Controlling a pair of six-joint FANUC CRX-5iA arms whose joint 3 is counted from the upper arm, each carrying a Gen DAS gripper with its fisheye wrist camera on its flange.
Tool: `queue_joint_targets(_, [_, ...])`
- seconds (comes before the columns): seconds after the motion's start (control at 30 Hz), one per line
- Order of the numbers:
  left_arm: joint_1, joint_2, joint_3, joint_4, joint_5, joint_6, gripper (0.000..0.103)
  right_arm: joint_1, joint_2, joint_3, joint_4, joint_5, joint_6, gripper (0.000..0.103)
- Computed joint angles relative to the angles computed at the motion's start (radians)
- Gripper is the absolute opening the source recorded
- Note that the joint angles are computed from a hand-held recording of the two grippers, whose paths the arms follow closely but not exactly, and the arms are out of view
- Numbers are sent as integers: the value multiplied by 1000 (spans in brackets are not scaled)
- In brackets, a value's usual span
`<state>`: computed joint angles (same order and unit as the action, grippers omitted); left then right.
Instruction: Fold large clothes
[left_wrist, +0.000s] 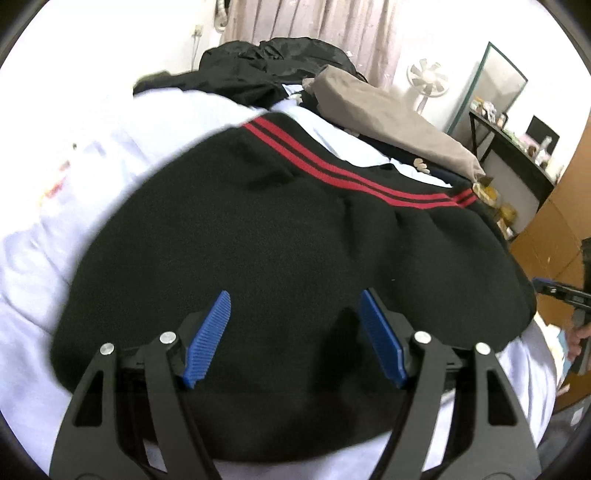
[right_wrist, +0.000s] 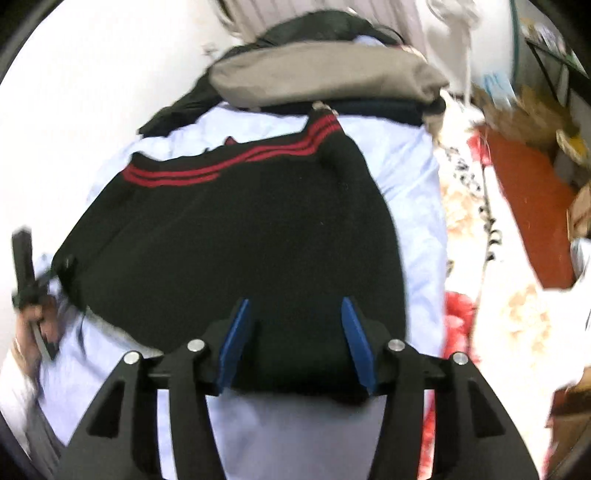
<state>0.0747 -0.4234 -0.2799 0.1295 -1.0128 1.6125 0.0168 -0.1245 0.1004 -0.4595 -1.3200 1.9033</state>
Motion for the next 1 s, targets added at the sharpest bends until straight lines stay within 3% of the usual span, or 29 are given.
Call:
queue_joint_targets(0.07, [55, -25, 8, 36, -34, -110, 72, -46, -12, -11, -35, -17, 59, 59])
queue_joint_targets(0.23, [227, -58, 17, 115, -121, -364, 72, -99, 19, -30, -85, -12, 78, 59])
queue_joint_targets(0.33, [298, -79, 6, 96, -96, -390, 72, -121, 18, -54, -135, 16, 74, 68])
queue_joint_targets(0.47, [382, -43, -35, 192, -132, -466, 72, -145, 47, -51, -182, 29, 65, 75])
queue_joint_targets(0.57, [402, -27, -76, 252, -160, -531, 72, -151, 58, -39, -201, 14, 65, 76])
queue_joint_targets(0.8, [410, -37, -145, 446, -258, -759, 72, -186, 79, 43, -307, -181, 181, 72])
queue_joint_targets(0.9, [363, -10, -130, 423, -255, -754, 78, -211, 87, 61, -350, -204, 193, 72])
queue_joint_targets(1.0, [312, 26, -110, 389, -215, -710, 78, -196, 100, 51, -339, -138, 157, 72])
